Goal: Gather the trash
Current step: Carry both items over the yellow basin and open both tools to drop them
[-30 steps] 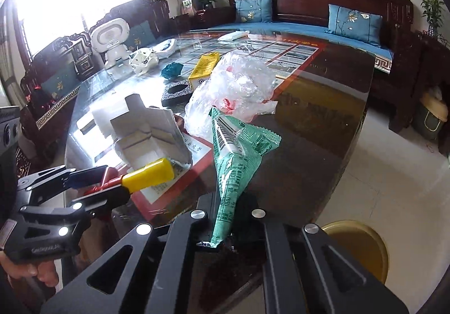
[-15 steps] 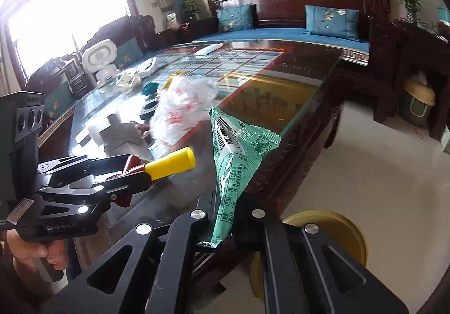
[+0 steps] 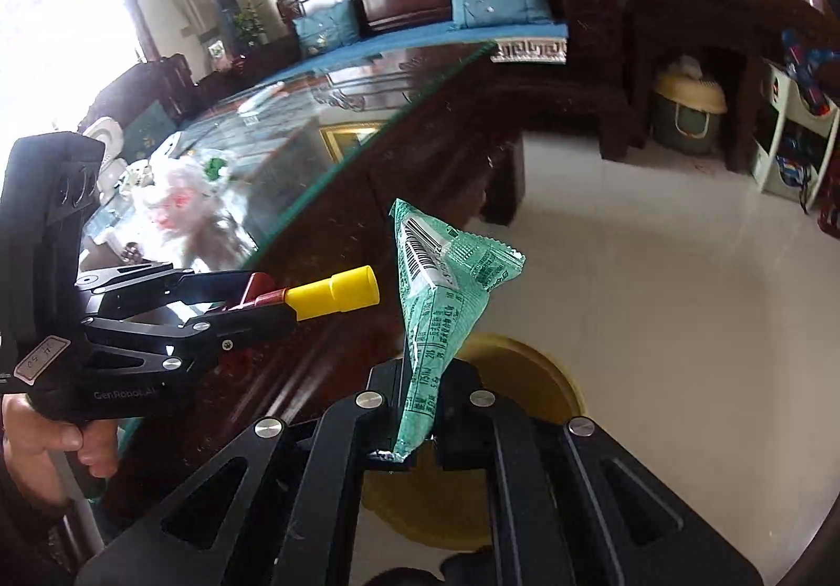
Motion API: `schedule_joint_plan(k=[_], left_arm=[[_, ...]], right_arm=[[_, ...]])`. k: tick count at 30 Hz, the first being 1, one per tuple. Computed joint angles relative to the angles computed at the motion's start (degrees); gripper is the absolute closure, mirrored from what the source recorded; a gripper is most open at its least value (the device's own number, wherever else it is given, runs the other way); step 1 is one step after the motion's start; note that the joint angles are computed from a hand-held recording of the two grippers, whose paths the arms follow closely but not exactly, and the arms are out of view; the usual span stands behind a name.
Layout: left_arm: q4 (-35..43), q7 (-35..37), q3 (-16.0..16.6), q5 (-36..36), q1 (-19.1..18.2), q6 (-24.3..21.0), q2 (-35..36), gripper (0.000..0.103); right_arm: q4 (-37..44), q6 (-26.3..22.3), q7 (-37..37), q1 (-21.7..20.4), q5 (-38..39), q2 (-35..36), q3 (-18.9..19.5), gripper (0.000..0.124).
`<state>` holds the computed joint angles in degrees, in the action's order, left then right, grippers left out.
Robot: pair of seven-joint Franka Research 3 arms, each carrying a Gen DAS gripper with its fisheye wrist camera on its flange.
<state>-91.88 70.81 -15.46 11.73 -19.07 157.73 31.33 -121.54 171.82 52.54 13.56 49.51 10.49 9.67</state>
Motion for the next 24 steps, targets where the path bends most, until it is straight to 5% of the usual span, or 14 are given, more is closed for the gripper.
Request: schedule_joint_plan(k=[4,15,19,24], left_arm=[[10.6,5.4,-1.9,-1.5,-0.6,-8.6,7.3,0.049],[36.0,10.8,1.9,-1.2,-7.5,-26.1,23.4,0.049],[39.8,10.0,3.1,-1.9,-8.1,-28.6,25.9,0.029],[35.2,9.3,3.0,-2.4,-7.2,-26.8,23.2,0.026]], right_arm=[[0.2,-2.6,0.0,-1.3,-0.7,1.3,-1.3,0.119],[2.8,-8.9,2.8,-4.2,-5.5,5.9,-2.2,0.119],[3.8,-11.1,3.6,-4.6,-6.8,7.0,-2.6,0.119],[5.6,-14.5,5.5,-4.2,-9.2,8.3,-3.0,0.119]])
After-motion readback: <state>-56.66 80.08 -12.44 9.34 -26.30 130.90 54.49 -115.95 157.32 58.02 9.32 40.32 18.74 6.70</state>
